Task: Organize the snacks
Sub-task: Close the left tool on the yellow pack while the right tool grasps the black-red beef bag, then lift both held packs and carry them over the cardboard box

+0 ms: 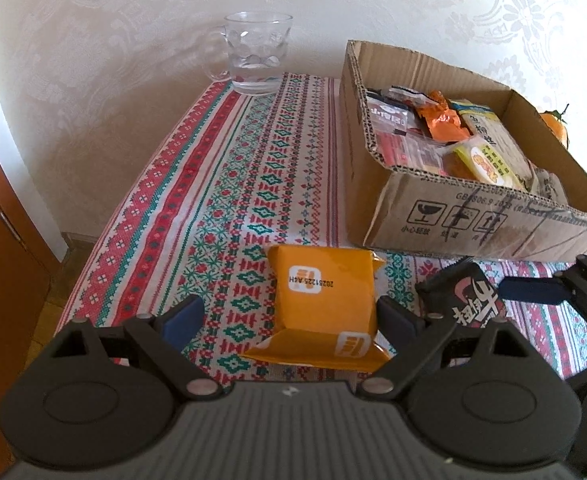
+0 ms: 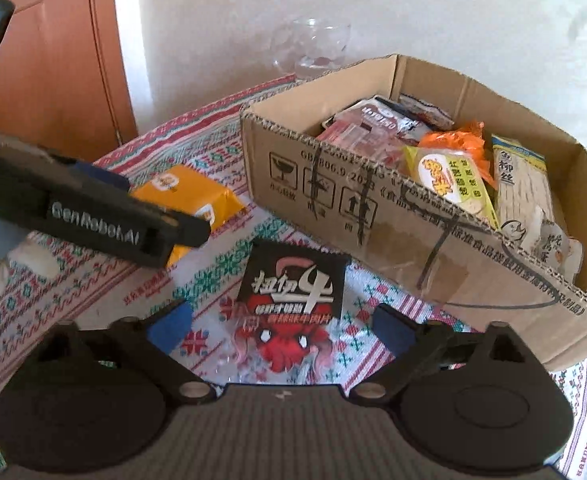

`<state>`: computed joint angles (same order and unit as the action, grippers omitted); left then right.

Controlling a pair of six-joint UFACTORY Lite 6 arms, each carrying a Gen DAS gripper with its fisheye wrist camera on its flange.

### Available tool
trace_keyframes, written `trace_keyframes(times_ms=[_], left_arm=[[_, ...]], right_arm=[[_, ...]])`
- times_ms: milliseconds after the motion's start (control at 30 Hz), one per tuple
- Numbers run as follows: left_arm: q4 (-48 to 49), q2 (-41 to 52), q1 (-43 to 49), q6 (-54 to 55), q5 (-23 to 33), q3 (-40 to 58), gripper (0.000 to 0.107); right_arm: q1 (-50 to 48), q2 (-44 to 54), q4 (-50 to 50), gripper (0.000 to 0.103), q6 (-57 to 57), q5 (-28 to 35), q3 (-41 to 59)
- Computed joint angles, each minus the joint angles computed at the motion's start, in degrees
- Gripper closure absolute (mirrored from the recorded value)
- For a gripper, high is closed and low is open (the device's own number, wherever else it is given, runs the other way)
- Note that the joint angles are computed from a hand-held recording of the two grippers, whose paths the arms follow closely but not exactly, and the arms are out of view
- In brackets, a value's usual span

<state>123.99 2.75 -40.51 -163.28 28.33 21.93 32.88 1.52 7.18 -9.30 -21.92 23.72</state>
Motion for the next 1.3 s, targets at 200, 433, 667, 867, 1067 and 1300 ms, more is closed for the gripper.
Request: trace_keyframes(times_ms=[200,433,667,867,1067,1300], left_arm=[[-1.85,0.93,-2.72,1.17,2.38,0.35,0.016],[-5.83,3.33,-7.21,2.45,5.17,2.14,0.042],[-7.55,3.12,-8.24,3.0,6.27,1.87,0.056],[-7.11,2.19,-7.9,3.61,5.55,1.41,0.058],[-9.18,-0.91,-8.9,8.48,4.38,0.26,0.059],[-18.37,-9.64,-12.41,20.77,2.16,-2.2,0.06]], right_arm=[[-1.09,-2.43,3.26,0.047,-1.17,-0.7,-1.86],[-0.45,-8.19,10.71,0.048,-5.72,-0.98,-7.24],[-2.47,-10.27,4.58,0.041,-2.19,-1.3,-9.45],[-2.8,-11.39,1.4,0.051,-0.38,-0.51,-9.93],[-3.58,-16.35,2.64,0.052,-1.16,3.03,-11.34],[-5.67,-30.44,2.56,0.052,-3.09,13.07,-14.36]])
